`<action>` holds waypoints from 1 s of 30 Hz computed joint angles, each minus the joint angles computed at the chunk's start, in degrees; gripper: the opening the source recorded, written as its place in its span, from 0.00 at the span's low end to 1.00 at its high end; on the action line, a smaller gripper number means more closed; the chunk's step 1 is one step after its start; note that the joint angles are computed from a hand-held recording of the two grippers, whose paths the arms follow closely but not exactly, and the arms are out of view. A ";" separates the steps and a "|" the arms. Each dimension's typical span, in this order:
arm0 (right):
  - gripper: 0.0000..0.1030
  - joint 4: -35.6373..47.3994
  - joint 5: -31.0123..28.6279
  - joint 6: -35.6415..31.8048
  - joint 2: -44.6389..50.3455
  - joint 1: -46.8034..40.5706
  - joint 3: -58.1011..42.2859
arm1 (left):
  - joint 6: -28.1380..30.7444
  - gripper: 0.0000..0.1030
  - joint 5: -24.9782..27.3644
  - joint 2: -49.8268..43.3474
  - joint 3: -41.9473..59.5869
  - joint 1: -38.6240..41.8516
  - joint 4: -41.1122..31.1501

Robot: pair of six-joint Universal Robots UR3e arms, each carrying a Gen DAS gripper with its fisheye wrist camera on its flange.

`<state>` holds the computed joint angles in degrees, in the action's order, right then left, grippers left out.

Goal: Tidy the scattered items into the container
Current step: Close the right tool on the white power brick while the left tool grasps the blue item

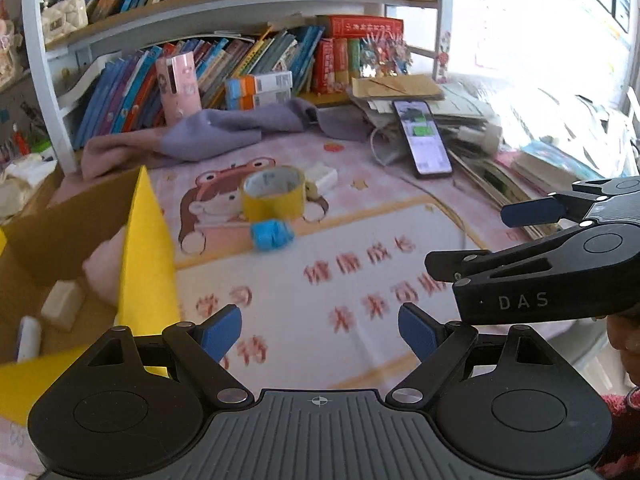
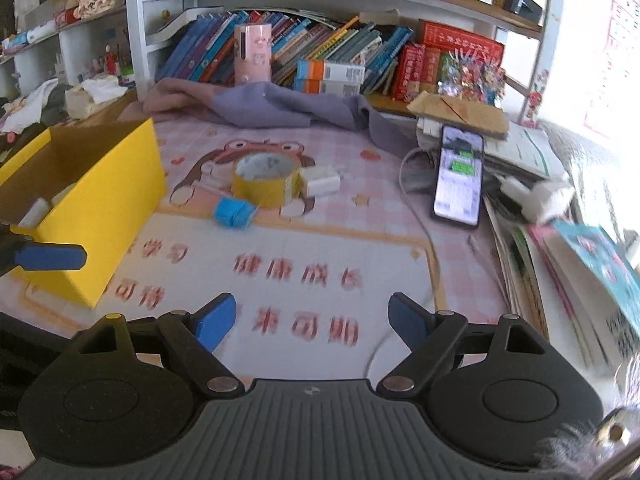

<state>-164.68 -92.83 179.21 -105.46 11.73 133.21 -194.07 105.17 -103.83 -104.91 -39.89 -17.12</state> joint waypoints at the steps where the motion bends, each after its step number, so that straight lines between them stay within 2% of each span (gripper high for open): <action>1: 0.81 -0.28 1.64 -1.58 1.05 -1.67 -0.79 | -0.35 0.85 0.22 -1.68 2.41 0.18 -1.05; 9: 0.81 -0.86 14.60 -12.16 11.25 -13.47 -8.63 | -3.65 0.85 4.23 -13.61 20.41 0.65 -9.22; 15: 0.81 0.45 21.23 -18.44 21.72 -17.83 -18.27 | -8.03 0.83 6.78 -21.19 32.29 2.19 -16.85; 18: 0.81 0.04 22.92 -21.21 27.45 -18.51 -23.29 | -9.82 0.79 7.68 -24.61 36.86 2.99 -19.39; 25: 0.81 0.52 23.85 -27.24 41.39 -17.58 -36.02 | -9.62 0.71 8.84 -33.42 49.05 4.32 -26.61; 30: 0.80 3.04 23.54 -28.05 50.22 -16.14 -46.28 | -10.88 0.70 8.37 -37.99 55.39 5.69 -29.67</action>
